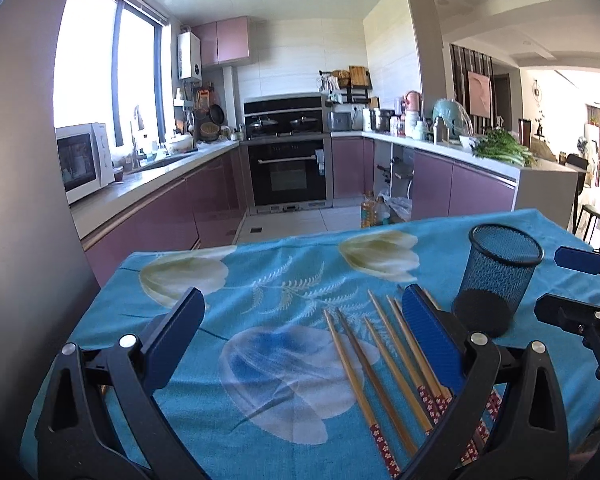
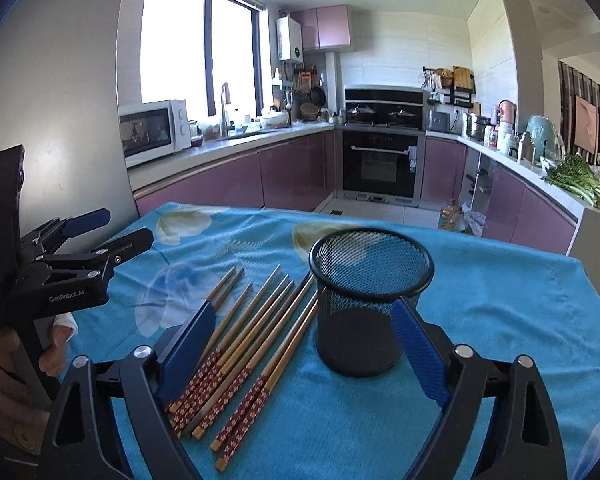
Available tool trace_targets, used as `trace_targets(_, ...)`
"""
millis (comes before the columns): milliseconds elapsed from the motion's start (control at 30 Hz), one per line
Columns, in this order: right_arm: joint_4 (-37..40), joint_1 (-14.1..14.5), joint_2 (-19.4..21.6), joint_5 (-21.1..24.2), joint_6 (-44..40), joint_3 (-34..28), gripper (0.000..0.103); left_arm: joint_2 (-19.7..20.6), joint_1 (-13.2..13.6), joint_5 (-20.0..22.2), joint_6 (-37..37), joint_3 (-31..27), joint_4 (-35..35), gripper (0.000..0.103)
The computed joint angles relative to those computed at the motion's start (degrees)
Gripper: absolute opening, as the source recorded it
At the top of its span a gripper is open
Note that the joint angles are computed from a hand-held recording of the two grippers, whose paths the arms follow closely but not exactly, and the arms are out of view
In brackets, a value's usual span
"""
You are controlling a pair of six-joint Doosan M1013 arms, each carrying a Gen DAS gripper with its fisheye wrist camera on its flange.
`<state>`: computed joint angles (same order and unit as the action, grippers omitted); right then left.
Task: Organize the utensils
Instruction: 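Grasp one chopstick with the left tool while the right tool grasps another chopstick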
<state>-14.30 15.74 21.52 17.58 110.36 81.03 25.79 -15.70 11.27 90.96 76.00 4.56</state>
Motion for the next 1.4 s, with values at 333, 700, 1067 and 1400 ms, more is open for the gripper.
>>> trace_targets(333, 15.1, -0.1, 4.5, 13.7, -12.8, -6.0, 0.04, 4.7, 0.8, 16.1, 17.2, -6.3, -13.4, 0.083)
trace_targets(700, 15.1, -0.3, 6.8, 20.1, -10.1, -9.3, 0.028, 8.6, 0.8, 27.3, 20.5, -11.7, -15.2, 0.056)
trace_targets(1067, 14.9, -0.7, 7.2, 22.4, -8.7, -10.4, 0.026, 11.5, 1.1, 34.9, 21.3, -16.5, -17.0, 0.049)
trace_targets(1400, 12.6, -0.1, 8.0, 24.9, -6.7, -11.9, 0.026, 11.6, 1.3, 36.0, 22.4, -17.0, -18.4, 0.047)
